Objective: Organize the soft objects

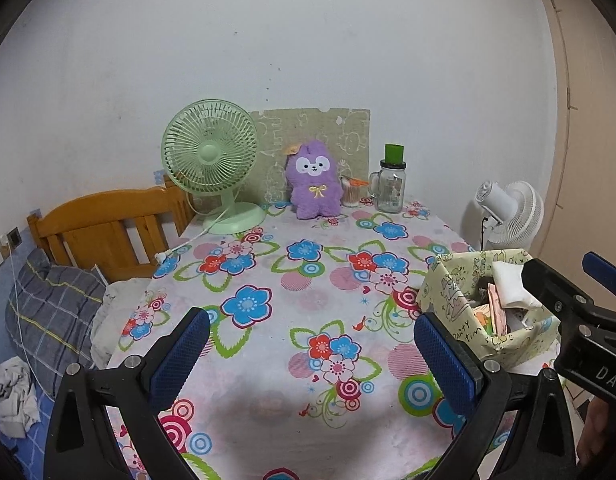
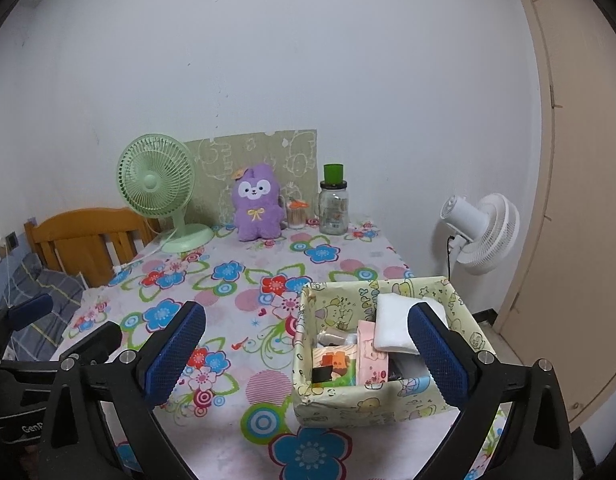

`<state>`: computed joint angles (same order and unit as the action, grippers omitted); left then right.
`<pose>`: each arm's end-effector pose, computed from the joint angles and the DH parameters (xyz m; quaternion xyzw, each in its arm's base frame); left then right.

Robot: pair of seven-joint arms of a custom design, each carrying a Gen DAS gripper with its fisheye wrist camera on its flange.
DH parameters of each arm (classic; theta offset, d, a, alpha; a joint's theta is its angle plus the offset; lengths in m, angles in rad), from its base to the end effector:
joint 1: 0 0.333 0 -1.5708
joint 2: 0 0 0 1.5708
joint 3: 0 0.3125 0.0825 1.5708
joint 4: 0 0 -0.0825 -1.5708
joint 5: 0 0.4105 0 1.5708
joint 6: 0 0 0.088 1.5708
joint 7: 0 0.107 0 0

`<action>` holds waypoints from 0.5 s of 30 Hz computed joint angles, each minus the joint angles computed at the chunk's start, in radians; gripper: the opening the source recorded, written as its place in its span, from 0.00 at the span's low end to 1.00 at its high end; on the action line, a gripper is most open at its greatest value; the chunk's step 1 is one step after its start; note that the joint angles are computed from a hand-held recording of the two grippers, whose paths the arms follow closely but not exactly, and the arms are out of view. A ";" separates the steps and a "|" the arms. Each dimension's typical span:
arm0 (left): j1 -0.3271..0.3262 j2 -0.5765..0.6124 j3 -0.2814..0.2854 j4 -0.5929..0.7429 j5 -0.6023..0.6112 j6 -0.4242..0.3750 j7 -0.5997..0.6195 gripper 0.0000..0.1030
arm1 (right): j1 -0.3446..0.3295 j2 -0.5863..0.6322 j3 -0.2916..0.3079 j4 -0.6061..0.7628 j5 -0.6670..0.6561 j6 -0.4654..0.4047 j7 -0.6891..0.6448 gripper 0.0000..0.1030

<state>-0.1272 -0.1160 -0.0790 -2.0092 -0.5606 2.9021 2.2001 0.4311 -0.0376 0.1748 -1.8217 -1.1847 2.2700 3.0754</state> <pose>0.5893 -0.0929 0.6099 -0.4909 0.7134 -0.4066 0.2912 0.5225 0.3356 0.6038 -0.4980 0.6774 -0.4326 0.3256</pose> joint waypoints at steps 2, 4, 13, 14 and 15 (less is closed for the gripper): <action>0.003 -0.001 0.000 0.001 0.000 -0.004 -0.009 1.00 | -0.001 -0.004 -0.001 -0.004 0.000 0.000 0.003 0.99; 0.003 0.000 0.003 0.004 -0.011 -0.009 -0.015 1.00 | -0.002 -0.006 0.000 -0.006 -0.001 0.001 0.008 0.99; 0.011 0.007 -0.002 0.011 -0.018 -0.017 -0.010 1.00 | -0.006 -0.009 0.003 -0.012 -0.009 -0.010 0.021 0.99; 0.012 0.007 -0.004 0.010 -0.013 -0.012 -0.014 1.00 | -0.006 -0.009 0.003 -0.012 -0.008 -0.009 0.022 0.99; 0.013 0.008 -0.005 0.009 -0.007 -0.009 -0.020 1.00 | -0.006 -0.009 0.003 -0.013 -0.007 -0.007 0.022 1.00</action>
<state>-0.1142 -0.1085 -0.0839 -1.9999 -0.5681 2.8932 2.1799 0.4249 -0.0471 0.1776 -1.8346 -1.1917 2.2628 3.0974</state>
